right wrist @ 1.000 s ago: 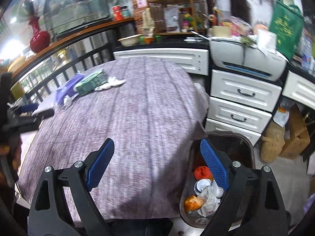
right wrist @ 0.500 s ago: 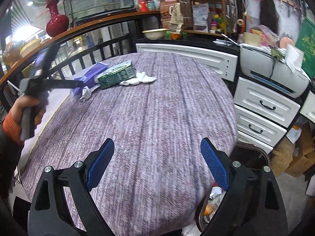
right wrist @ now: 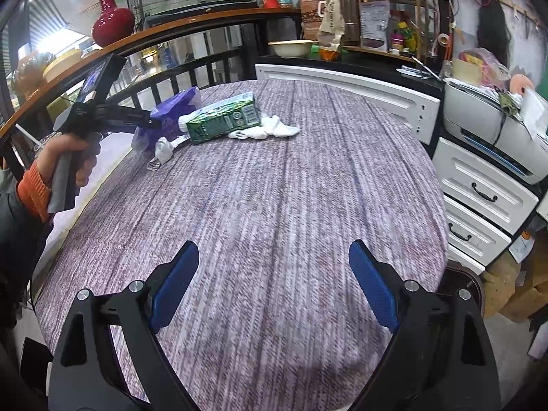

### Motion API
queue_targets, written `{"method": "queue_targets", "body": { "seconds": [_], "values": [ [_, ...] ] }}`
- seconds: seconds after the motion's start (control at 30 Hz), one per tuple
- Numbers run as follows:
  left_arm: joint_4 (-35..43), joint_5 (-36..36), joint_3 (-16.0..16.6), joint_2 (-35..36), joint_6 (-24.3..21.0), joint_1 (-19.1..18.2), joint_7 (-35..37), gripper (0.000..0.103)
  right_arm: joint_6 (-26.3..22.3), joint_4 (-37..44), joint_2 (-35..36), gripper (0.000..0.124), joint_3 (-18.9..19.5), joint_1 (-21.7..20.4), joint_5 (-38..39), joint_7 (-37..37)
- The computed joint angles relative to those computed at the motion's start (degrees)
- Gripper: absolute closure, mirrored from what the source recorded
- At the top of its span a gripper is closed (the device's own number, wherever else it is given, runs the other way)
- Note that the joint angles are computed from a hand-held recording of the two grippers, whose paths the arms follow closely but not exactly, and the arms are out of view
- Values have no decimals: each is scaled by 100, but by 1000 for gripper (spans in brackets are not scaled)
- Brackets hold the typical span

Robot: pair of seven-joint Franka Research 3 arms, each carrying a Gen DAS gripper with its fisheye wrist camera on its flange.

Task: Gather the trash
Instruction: 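Grasp the purple bag with the left tool while the right tool grasps the white wrapper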

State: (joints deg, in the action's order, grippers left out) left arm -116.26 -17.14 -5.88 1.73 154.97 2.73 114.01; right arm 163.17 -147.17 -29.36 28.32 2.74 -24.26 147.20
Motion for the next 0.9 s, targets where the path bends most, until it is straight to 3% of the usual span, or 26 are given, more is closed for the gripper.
{"method": "queue_targets", "body": {
  "seconds": [0.03, 0.07, 0.13, 0.37, 0.47, 0.67, 0.9],
  "values": [
    [-52, 198, 24, -12, 94, 3, -216, 82, 56, 53, 77, 36, 13, -18, -31, -20],
    [-71, 338, 99, -10, 118, -42, -389, 85, 97, 97, 140, 36, 13, -29, -54, -43],
    [-87, -191, 54, -39, 13, 75, -105, 85, 162, 248, 321, 36, 65, -77, -137, -53],
    [-278, -737, 146, -271, -39, 120, 40, 88, 325, 832, 979, 36, 72, -42, -554, 33],
    [-625, -967, 235, -575, 155, 66, 207, 88, 372, 1151, 1337, 36, -65, 109, -744, 89],
    [-1349, -1401, 570, -1233, 632, -276, 742, 88, 406, 2022, 2317, 36, -497, 609, -807, -94],
    [-1984, -1669, 1125, -1808, 986, -806, 967, 88, -180, 3645, 3806, 48, -908, 1234, -474, -659]
  ]
}}
